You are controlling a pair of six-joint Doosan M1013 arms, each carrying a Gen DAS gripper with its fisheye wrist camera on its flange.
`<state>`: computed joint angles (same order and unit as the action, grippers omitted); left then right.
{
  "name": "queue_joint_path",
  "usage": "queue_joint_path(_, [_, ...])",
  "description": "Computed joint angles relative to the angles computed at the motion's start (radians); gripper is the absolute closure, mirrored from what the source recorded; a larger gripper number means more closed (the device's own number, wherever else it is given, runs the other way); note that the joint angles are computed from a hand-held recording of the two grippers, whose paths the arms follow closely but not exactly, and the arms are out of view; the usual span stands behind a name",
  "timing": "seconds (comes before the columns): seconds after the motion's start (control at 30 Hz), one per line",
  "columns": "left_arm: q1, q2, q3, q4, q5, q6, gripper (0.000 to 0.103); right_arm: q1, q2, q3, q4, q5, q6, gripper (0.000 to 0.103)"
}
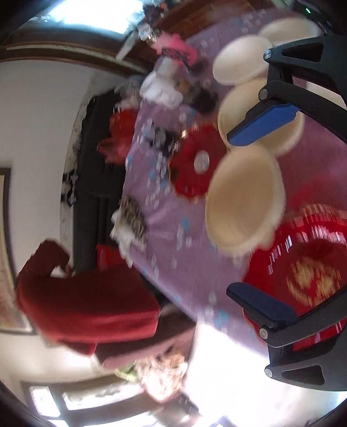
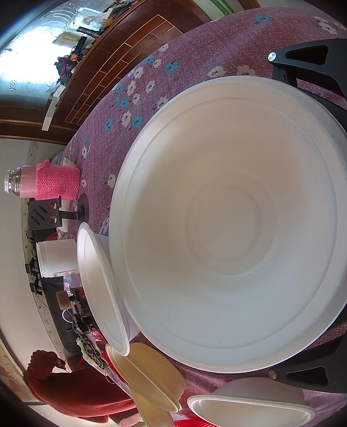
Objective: Organize plates and bowls
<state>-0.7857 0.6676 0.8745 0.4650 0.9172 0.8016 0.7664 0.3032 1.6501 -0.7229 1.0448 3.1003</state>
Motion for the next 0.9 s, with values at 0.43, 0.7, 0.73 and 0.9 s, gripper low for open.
queue_joint_path(0.43, [0.022,0.118,-0.148,-0.309,0.236,0.185,0.005,0.000,0.000,-0.001,0.000,0.000,-0.001,0.001])
queue_joint_path(0.7, [0.039,0.052,-0.058,-0.364,0.147,0.211,0.006,-0.001,0.000,-0.001,0.000,0.000,-0.001,0.001])
queue_joint_path(0.73, [0.034,0.033,-0.032,-0.373,0.129,0.217,0.006,-0.001,0.000,-0.001,0.000,0.000,-0.001,0.001])
queue_joint_path(0.9, [-0.014,-0.078,0.148,-0.372,-0.022,0.257,0.006,-0.001,0.000,-0.001,0.000,0.000,-0.001,0.001])
